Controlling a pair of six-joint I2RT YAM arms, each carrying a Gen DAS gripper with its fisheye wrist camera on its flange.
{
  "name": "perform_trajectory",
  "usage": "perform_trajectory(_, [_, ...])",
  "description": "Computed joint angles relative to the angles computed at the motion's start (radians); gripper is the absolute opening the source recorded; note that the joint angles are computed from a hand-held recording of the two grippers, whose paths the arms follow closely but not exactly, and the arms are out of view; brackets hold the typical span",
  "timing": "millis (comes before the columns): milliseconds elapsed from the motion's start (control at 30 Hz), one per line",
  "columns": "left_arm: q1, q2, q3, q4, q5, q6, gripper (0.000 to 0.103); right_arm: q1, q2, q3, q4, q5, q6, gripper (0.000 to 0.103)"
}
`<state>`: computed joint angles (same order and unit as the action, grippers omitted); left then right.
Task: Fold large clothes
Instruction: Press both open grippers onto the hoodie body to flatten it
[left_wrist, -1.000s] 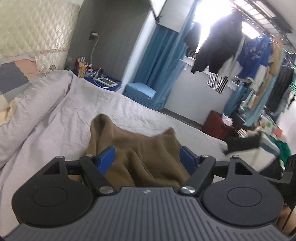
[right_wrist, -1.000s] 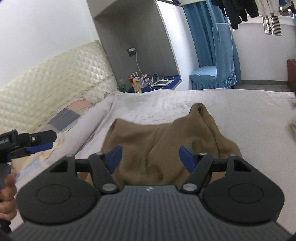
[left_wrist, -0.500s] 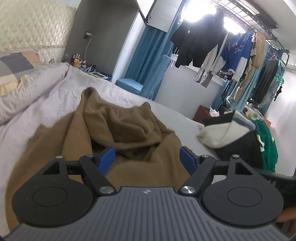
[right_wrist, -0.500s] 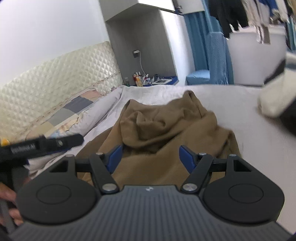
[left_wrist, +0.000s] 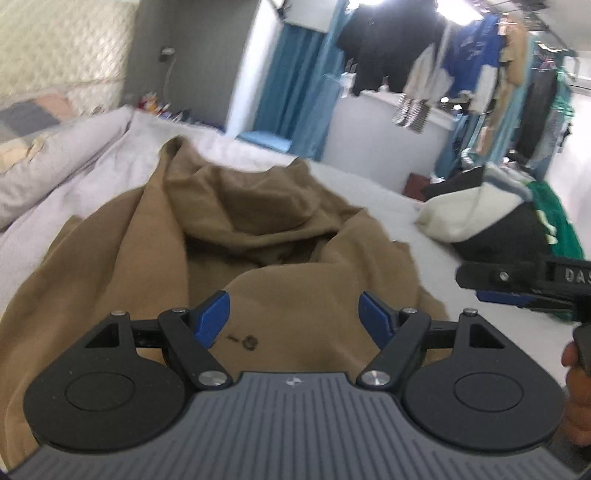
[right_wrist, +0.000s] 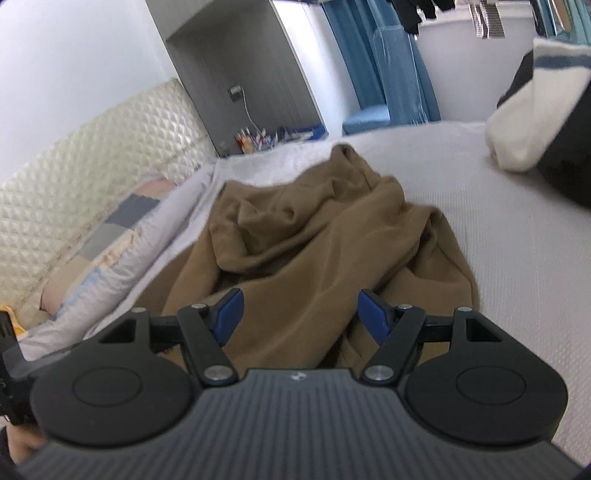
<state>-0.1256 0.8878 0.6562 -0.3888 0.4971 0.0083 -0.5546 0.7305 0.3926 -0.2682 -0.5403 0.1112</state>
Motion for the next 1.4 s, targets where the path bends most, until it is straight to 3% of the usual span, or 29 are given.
perform_trajectory(167, [0.035,0.034,0.018,-0.041,-0.041,-0.035,0.080,0.024,0.054,0.000,0.023,0.017,-0.009,0.071])
perform_trajectory(467, [0.139,0.004,0.028,-0.092,0.076,-0.018,0.080,0.150,0.120,0.002,-0.001,-0.058,-0.074,0.071])
perform_trajectory(567, [0.206,0.001,0.037,-0.111,0.147,-0.001,0.080,0.263,0.109,-0.018,0.020,0.024,-0.042,0.075])
perform_trajectory(633, [0.251,0.003,0.043,-0.119,0.179,0.008,0.080,0.330,0.107,-0.029,0.041,0.067,-0.019,0.085])
perform_trajectory(900, [0.360,0.069,0.063,-0.116,0.236,0.045,0.080,0.554,0.227,-0.030,0.133,0.316,0.041,0.088])
perform_trajectory(1167, [0.385,0.103,0.057,-0.109,0.258,0.043,0.080,0.624,0.423,0.018,0.194,0.311,0.003,0.089])
perform_trajectory(1267, [0.395,0.122,0.053,-0.091,0.269,0.027,0.080,0.670,0.463,0.017,0.228,0.348,-0.025,0.080])
perform_trajectory(1400, [0.432,0.162,0.061,-0.080,0.313,-0.003,0.080,0.752,0.449,0.006,0.223,0.474,-0.067,0.053])
